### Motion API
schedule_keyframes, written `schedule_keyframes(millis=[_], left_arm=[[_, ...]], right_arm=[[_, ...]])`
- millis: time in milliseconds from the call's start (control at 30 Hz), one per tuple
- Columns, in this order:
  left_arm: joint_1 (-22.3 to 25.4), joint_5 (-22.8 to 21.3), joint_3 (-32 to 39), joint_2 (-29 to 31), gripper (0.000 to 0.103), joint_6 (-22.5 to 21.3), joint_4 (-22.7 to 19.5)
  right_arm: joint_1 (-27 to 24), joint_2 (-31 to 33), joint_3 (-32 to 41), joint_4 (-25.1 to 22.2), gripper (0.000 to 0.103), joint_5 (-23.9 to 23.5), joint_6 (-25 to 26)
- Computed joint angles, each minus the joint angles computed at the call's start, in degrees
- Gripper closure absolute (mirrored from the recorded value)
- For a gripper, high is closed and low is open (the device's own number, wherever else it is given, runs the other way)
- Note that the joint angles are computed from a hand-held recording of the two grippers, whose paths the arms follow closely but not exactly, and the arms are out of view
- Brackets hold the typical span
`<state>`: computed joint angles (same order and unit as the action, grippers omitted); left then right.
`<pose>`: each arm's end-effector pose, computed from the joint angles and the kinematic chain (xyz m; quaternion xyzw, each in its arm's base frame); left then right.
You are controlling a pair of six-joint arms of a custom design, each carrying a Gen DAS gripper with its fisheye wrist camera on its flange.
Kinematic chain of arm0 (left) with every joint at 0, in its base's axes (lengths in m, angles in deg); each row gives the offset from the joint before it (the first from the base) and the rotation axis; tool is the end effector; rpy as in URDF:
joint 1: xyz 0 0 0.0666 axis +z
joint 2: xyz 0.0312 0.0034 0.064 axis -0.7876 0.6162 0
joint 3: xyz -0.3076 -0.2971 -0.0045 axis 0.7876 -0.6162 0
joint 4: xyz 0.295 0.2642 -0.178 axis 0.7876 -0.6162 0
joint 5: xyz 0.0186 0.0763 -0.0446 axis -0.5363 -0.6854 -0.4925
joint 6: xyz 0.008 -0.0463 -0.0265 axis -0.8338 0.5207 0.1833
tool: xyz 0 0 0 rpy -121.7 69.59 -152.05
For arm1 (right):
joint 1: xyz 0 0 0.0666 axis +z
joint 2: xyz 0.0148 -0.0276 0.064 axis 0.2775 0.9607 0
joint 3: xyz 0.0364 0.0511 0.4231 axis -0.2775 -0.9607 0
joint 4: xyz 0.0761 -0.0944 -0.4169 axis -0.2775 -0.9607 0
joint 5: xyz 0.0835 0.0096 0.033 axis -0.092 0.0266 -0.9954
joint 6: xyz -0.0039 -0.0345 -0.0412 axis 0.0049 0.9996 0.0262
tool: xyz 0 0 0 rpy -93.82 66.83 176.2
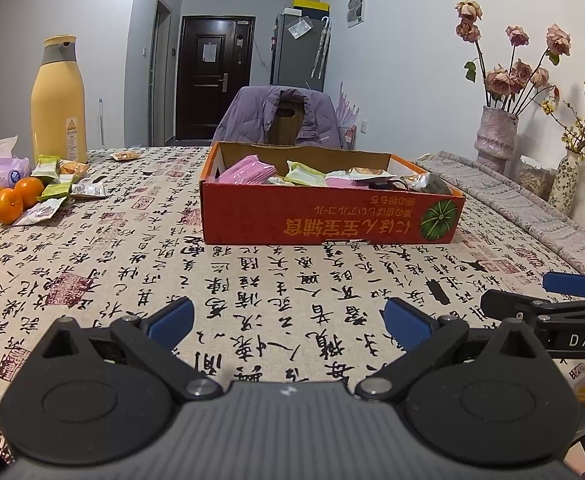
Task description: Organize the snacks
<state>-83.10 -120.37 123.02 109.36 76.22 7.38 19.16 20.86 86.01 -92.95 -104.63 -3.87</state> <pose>0.5739 -0.3191 0.3869 -0.1747 0.8388 0.0628 0.5118 0.6975 0.0549 0.3759 -0.2492 0.8212 0.1870 0.4781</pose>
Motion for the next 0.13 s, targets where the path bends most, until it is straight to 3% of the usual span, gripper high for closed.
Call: schedule_keyframes(millis=[133], left_arm=[[0.09,0.26,-0.24,-0.12,0.000,-0.37,0.63]], right_arm=[[0.01,0.01,0.08,-0.08,0.000,0.05,-0.02]])
